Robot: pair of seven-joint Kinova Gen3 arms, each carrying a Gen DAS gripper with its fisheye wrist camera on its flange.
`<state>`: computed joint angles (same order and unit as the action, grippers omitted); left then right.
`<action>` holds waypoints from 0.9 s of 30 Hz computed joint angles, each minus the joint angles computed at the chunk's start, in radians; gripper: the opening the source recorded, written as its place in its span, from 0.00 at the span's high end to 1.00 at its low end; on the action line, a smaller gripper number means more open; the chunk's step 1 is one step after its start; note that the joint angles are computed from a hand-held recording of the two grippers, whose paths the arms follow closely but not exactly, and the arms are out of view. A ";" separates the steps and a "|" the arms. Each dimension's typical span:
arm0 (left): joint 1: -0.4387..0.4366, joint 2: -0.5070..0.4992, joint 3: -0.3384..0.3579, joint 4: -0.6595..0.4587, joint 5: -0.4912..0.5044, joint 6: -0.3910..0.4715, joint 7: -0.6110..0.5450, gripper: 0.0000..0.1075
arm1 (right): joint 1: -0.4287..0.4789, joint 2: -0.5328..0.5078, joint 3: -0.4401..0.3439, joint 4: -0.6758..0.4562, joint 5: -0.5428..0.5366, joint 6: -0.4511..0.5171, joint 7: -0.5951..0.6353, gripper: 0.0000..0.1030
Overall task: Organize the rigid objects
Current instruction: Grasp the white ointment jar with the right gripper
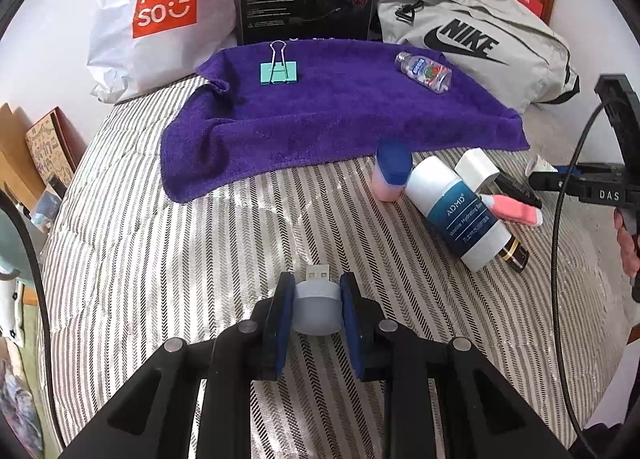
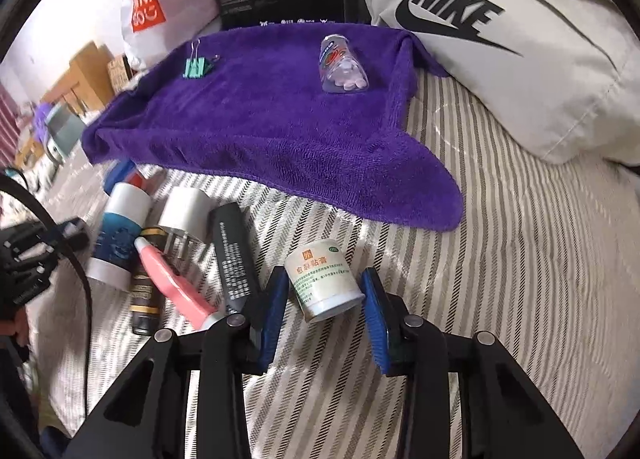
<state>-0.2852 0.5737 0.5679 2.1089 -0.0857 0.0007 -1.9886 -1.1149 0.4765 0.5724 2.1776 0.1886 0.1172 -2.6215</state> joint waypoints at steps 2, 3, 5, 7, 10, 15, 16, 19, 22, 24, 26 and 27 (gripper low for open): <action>-0.027 0.002 0.024 -0.004 0.000 0.009 0.001 0.79 | -0.030 -0.007 0.028 0.016 -0.005 -0.016 -0.009 0.64; -0.037 0.003 0.032 -0.006 0.000 0.015 -0.002 0.79 | -0.035 -0.012 0.032 0.020 -0.008 -0.016 -0.007 0.64; -0.057 0.002 0.050 -0.010 0.004 0.018 -0.007 0.79 | -0.047 -0.020 0.041 0.024 -0.013 -0.015 -0.004 0.64; -0.078 0.003 0.071 -0.016 0.009 0.026 -0.016 0.79 | -0.047 -0.027 0.042 0.020 -0.014 -0.006 0.000 0.64; -0.091 0.004 0.090 -0.031 0.020 0.040 -0.025 0.79 | -0.017 -0.045 0.019 0.026 -0.010 -0.025 0.009 0.64; -0.114 -0.001 0.121 -0.058 0.052 0.060 -0.049 0.79 | -0.012 -0.062 0.022 0.013 -0.009 -0.027 0.036 0.64; -0.120 -0.001 0.129 -0.065 0.058 0.066 -0.057 0.79 | -0.002 -0.069 0.013 0.013 -0.010 -0.031 0.044 0.64; -0.100 -0.012 0.114 -0.087 0.082 0.071 -0.074 0.79 | -0.009 -0.083 0.023 0.000 -0.005 -0.023 0.066 0.64; -0.089 -0.012 0.112 -0.116 0.102 0.081 -0.091 0.79 | 0.025 -0.094 0.003 -0.012 0.001 -0.027 0.086 0.64; -0.082 -0.005 0.112 -0.142 0.116 0.094 -0.102 0.79 | 0.063 -0.095 -0.026 -0.030 0.000 -0.017 0.102 0.64; -0.058 -0.001 0.092 -0.170 0.131 0.104 -0.111 0.79 | 0.092 -0.092 -0.043 -0.047 0.004 -0.012 0.111 0.64; -0.051 0.002 0.088 -0.181 0.139 0.109 -0.117 0.79 | 0.117 -0.092 -0.063 -0.058 0.005 -0.010 0.119 0.64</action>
